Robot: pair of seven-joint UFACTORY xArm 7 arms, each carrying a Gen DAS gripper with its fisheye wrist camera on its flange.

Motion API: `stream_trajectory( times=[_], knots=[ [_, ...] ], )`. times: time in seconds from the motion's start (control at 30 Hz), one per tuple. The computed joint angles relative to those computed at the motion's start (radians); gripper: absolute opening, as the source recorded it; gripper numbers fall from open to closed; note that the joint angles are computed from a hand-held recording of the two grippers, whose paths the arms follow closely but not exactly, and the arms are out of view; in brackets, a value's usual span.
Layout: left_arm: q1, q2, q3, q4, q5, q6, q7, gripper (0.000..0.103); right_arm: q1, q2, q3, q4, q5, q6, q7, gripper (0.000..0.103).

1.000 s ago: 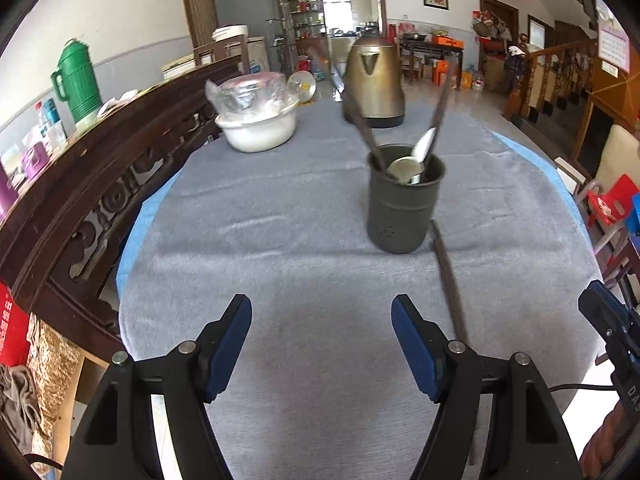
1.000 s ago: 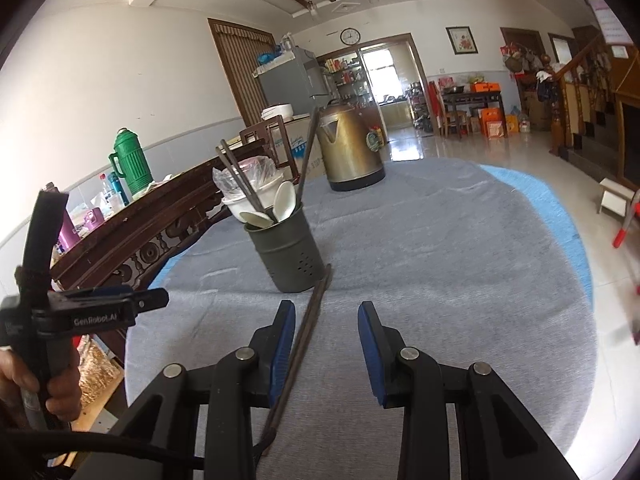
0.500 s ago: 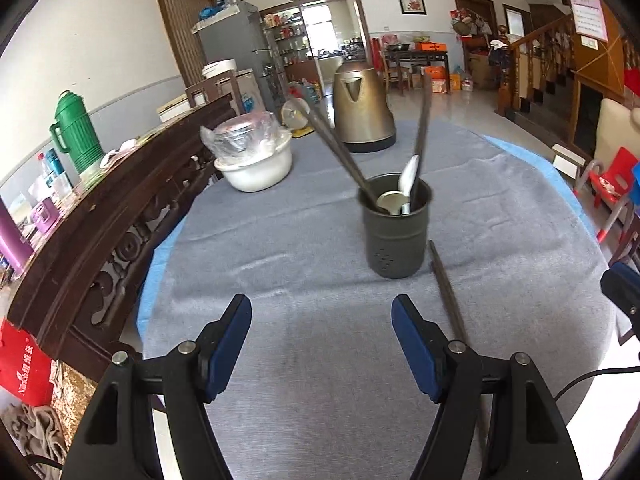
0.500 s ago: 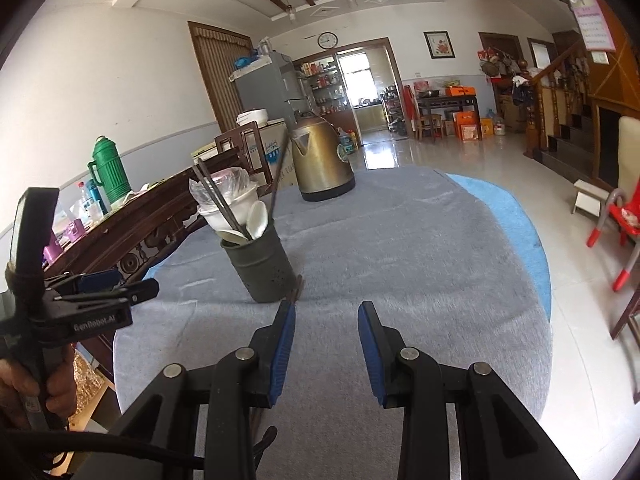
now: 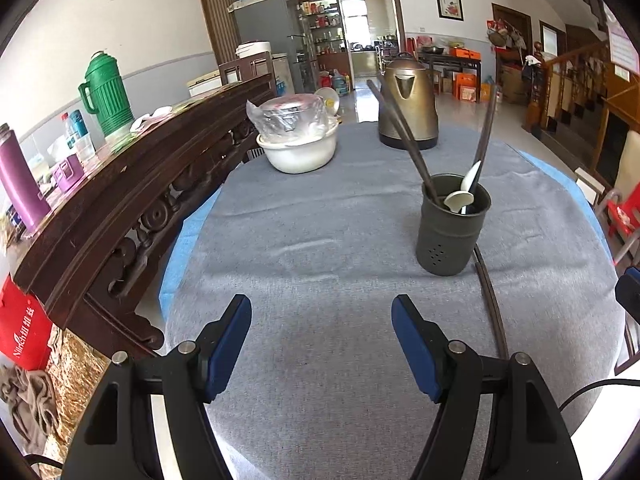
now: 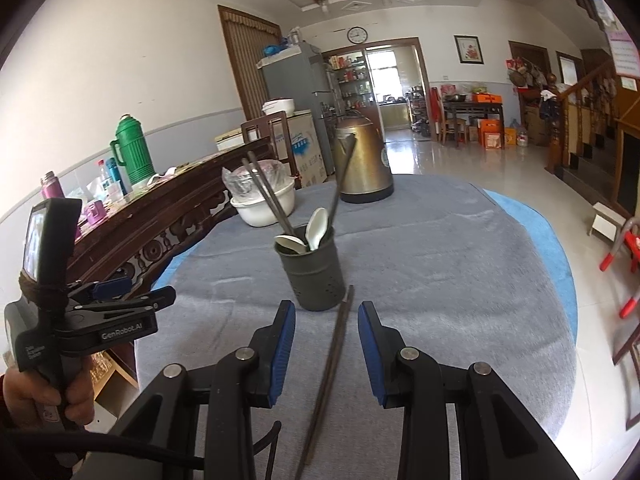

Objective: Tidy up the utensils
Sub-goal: 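Move both grippers toward the last chopstick lying beside the cup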

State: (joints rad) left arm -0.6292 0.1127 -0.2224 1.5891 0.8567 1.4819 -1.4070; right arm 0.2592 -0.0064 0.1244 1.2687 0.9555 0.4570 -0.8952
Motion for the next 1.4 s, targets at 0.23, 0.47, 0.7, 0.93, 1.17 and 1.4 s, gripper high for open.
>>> stream_trajectory(
  times=[0.23, 0.47, 0.7, 0.93, 1.17, 1.4],
  knots=[
    [0.026, -0.057, -0.007, -0.074, -0.012, -0.032, -0.033, 0.073, 0.009, 0.019, 0.014, 0.024, -0.093, 0.001, 0.105, 0.036],
    [0.073, -0.118, -0.027, -0.157, -0.039, -0.073, -0.065, 0.073, 0.022, 0.039, 0.030, 0.044, -0.188, 0.002, 0.200, 0.036],
    [0.121, -0.179, -0.048, -0.232, -0.063, -0.112, -0.088, 0.073, 0.031, 0.063, 0.047, 0.070, -0.246, 0.013, 0.273, 0.036],
    [0.161, -0.220, -0.067, -0.282, -0.084, -0.141, -0.097, 0.073, 0.043, 0.073, 0.062, 0.082, -0.290, 0.004, 0.308, 0.036],
    [0.183, -0.228, -0.077, -0.292, -0.096, -0.151, -0.088, 0.073, 0.046, 0.089, 0.068, 0.094, -0.314, 0.006, 0.334, 0.036],
    [0.197, -0.216, -0.061, -0.299, -0.148, -0.278, -0.050, 0.073, 0.034, 0.106, 0.058, 0.087, -0.374, -0.013, 0.388, 0.036]
  ],
)
